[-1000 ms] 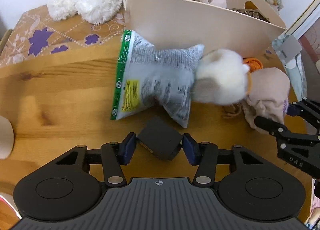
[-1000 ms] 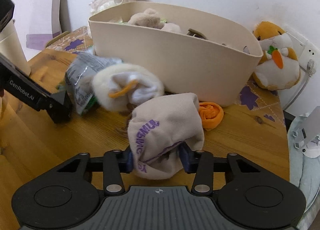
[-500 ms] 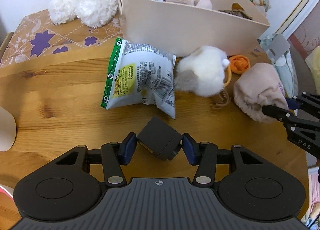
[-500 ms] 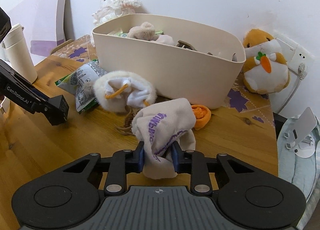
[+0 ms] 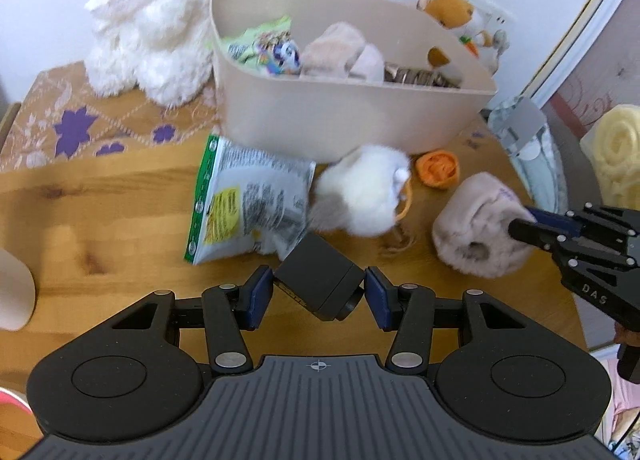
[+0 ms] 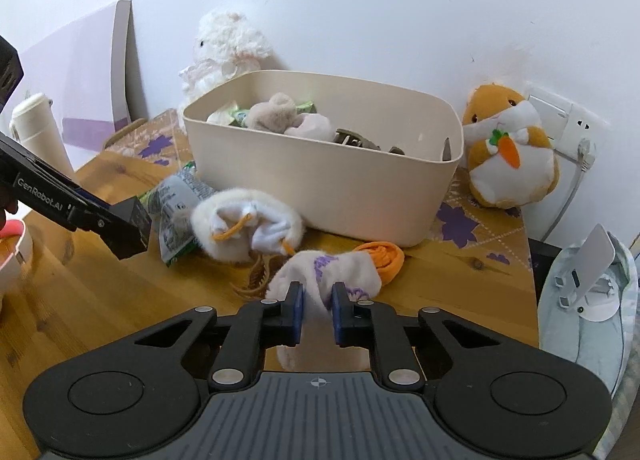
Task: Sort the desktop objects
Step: 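Carry the black box and beige bundle over the basket and release both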
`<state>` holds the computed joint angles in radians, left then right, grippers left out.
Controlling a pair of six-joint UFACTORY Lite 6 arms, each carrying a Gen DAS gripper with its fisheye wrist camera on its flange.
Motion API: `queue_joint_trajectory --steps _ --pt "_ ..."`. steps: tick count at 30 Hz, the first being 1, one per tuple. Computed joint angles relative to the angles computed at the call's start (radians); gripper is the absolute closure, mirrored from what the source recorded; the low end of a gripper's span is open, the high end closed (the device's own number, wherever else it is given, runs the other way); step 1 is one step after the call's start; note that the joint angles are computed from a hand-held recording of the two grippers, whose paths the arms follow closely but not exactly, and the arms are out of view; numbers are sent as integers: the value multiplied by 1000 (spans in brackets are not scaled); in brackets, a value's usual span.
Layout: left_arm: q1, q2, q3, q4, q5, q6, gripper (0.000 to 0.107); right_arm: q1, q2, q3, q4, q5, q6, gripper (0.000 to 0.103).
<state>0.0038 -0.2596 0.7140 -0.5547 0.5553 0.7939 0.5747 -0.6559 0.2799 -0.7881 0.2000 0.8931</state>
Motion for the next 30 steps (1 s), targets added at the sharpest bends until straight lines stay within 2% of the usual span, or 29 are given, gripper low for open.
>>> queue_joint_trajectory --steps 3,11,16,20,24,28,30 --pt "-6 -5 13 -6 7 -8 56 -16 4 4 58 -4 -64 93" --pt "8 3 16 -2 8 -8 56 -5 -9 -8 85 6 -53 96" --pt "12 5 19 -8 10 -8 56 -12 -27 0 175 18 -121 97" --pt "16 4 31 -25 21 3 56 -28 -60 19 294 40 -240 98" --pt "11 -3 58 -45 41 8 56 -76 -94 52 492 65 -456 98" --pt "5 8 106 -74 62 8 56 -117 -100 97 590 87 -573 98" --pt "-1 14 132 -83 69 7 56 -153 -97 128 699 98 -690 98"
